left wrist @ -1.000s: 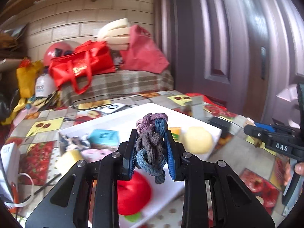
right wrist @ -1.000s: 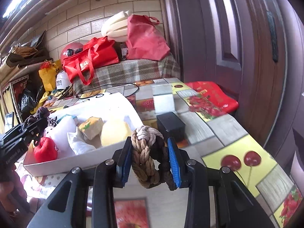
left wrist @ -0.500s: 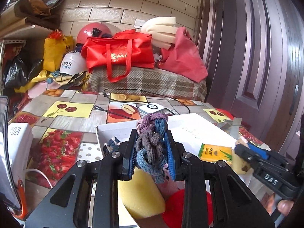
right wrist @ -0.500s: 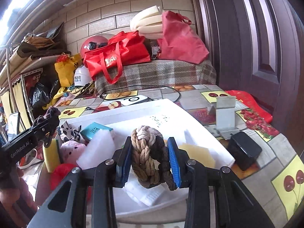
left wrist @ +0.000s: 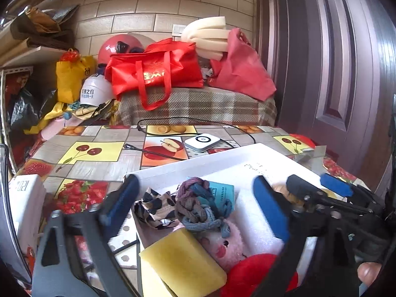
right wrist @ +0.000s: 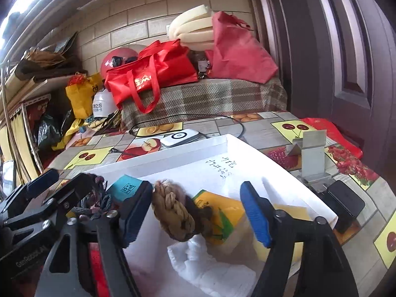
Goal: Organize soft objects
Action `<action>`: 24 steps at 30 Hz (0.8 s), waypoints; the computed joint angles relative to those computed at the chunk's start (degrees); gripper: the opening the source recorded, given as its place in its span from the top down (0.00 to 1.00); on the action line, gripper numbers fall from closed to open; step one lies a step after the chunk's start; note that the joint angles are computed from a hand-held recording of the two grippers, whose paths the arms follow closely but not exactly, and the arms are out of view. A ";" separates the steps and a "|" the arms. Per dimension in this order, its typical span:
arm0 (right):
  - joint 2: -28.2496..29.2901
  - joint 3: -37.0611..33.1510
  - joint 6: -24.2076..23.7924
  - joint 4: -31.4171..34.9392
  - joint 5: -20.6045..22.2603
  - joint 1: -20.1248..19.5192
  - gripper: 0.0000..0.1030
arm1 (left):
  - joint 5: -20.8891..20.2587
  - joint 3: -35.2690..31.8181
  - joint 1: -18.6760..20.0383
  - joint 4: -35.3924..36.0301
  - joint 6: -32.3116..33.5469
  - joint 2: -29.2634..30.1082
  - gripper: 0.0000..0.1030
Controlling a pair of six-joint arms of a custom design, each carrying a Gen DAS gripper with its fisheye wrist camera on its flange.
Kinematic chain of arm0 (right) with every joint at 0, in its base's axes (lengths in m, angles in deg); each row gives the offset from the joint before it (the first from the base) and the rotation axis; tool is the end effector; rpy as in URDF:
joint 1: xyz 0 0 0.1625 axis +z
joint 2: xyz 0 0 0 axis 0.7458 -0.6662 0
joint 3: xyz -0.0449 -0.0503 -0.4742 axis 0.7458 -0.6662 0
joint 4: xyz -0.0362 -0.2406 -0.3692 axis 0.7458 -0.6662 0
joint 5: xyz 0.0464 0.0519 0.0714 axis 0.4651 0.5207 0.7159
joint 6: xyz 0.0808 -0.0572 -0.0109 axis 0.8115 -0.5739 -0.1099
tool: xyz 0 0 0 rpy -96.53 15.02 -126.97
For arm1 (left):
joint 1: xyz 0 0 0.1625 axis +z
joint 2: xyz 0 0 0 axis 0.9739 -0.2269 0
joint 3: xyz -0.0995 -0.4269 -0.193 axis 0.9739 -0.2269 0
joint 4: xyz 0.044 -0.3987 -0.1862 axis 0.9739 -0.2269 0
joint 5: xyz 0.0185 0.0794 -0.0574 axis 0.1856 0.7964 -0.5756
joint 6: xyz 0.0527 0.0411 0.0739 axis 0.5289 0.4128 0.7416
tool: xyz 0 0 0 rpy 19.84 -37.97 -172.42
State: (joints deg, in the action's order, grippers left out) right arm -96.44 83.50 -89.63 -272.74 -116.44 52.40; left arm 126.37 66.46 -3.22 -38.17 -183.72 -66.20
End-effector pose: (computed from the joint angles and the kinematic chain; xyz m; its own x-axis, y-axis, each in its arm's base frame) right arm 0.2634 -0.8428 0.0072 -0.8015 -0.1830 0.5693 -0.5811 0.4633 -0.6691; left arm -0.0471 -0.8047 0.1769 -0.7812 -0.0172 -0.6240 0.5823 0.3402 -0.7384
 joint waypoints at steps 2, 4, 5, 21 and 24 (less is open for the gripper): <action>-0.13 0.22 0.82 -0.61 -0.08 -0.08 0.07 | 0.78 1.05 0.11 -1.30 0.27 -0.56 0.00; 0.07 0.25 0.85 -2.15 -1.08 0.09 0.00 | 0.77 3.15 -0.05 -4.67 1.54 -1.36 0.00; 0.01 0.52 0.81 -2.74 -0.73 0.07 0.00 | 0.75 3.98 -0.13 -5.97 2.08 -1.66 0.00; -4.40 11.79 -2.79 -16.68 -3.86 0.27 0.00 | -5.73 10.45 -2.23 -8.61 3.15 -4.46 0.00; -5.86 14.82 -2.87 -18.26 -5.16 0.26 0.00 | -8.59 10.05 -3.01 -5.08 1.98 -4.08 0.00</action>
State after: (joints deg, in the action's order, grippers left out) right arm -102.30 98.32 -92.51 -291.00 -121.59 52.66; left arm 117.78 76.52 -6.24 -43.25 -181.73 -70.28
